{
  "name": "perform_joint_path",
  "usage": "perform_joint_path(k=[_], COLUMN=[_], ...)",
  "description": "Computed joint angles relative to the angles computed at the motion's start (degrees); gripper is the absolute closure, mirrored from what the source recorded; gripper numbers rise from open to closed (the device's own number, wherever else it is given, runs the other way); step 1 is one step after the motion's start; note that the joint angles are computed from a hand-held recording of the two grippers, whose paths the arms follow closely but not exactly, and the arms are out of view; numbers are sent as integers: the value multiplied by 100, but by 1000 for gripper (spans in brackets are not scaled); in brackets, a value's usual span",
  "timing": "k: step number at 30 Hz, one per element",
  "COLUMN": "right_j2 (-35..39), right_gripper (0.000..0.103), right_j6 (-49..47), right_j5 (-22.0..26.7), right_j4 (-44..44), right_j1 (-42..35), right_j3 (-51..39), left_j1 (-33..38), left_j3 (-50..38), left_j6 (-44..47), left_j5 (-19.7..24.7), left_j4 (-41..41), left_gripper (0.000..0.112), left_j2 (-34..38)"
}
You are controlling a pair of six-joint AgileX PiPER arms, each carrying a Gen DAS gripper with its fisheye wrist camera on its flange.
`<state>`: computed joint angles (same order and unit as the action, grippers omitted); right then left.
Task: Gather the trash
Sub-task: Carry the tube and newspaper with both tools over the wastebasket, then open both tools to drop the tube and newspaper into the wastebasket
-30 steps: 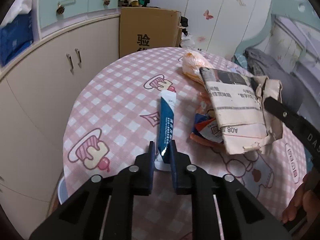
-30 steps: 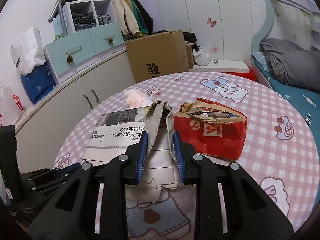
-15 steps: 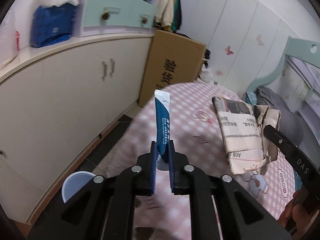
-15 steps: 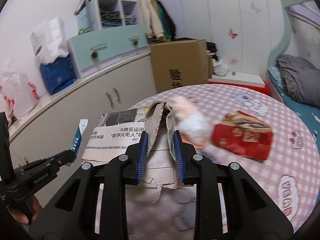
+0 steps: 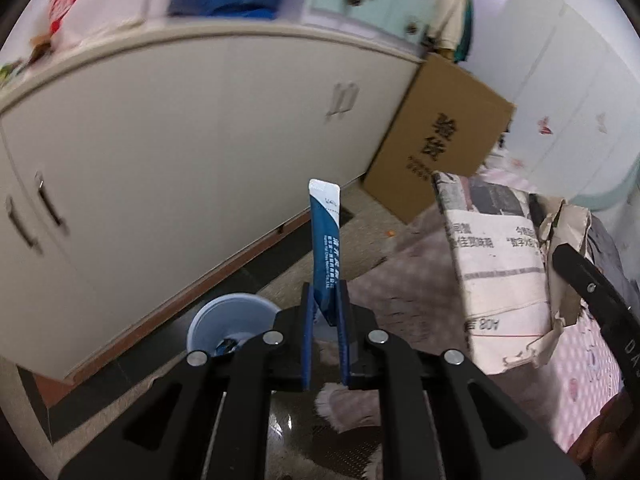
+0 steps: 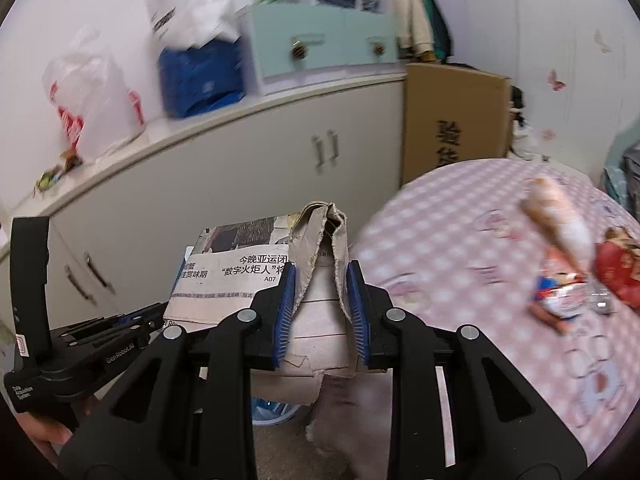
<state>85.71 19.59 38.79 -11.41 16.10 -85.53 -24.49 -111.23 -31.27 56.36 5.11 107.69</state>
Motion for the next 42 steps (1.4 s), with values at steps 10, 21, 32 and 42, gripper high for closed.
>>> perform_joint_path(k=[10,21,32,42], right_j2=[898,1349,1569,2030], right_gripper=[77,76,76,74], right_j6=[846,775,969,854], right_j5=[-30,-43,169,247], right_j4=[-838,-670,-1131,-1111], right_j1=[681,710,986,1219], right_j3=[-431,-678,-818,-1168], left_j1=[818,1137,1180,1232], left_j3=[41,561,912,1018], left_j6=[695,185,-236,-123], left_j5=[46,-262,-545,-682], left_j4=[-862,-655,-423,-497], left_gripper=[99,61,61,60], left_j2=[489,486,99,31])
